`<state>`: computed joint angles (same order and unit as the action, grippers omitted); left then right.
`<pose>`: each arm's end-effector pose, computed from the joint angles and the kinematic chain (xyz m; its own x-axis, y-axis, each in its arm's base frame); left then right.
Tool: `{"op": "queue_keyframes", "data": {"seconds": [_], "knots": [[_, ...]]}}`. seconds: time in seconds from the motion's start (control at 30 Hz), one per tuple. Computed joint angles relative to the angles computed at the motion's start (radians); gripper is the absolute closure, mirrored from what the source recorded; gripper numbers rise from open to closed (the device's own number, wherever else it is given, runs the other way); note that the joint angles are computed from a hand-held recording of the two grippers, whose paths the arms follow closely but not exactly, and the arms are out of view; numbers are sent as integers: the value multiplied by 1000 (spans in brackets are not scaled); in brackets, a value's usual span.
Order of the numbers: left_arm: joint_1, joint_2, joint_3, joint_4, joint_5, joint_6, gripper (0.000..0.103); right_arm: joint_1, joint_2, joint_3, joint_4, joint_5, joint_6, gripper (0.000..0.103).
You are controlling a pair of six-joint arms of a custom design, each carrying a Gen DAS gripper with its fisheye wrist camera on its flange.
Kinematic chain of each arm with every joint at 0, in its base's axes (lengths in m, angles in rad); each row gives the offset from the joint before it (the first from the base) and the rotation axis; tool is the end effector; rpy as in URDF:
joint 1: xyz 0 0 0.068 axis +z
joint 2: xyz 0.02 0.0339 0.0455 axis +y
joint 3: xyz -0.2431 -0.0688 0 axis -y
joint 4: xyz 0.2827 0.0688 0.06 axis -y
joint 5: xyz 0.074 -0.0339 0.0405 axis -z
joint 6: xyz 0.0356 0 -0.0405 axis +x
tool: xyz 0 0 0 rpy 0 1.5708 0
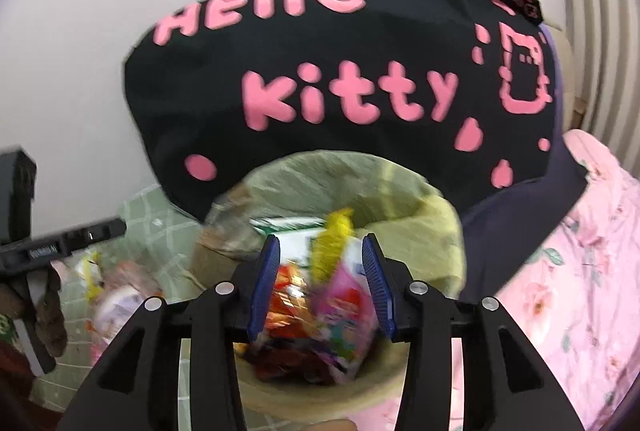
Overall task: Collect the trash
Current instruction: 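Move both tools back over the remaining wrappers on the table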
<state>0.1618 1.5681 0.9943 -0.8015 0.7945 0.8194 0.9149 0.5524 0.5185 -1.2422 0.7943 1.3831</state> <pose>0.3086 0.0246 0.1565 -0.6434 0.4137 -0.6441 0.7238 0.6028 -0.3359 0.0972 0.0847 0.1968 -0.5304 0.4397 -0.7248 0.4933 0.8554 0.1580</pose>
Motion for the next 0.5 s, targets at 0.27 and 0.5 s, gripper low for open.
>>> {"op": "queue_keyframes", "data": {"seconds": [0.27,0.5], "knots": [[293,246,175,41,-60,10,52,-70,206,40,438,-117,-363,56],[429,399,294,26,-82,2,48,-76,579,149,772,-324,-539,55]]}}
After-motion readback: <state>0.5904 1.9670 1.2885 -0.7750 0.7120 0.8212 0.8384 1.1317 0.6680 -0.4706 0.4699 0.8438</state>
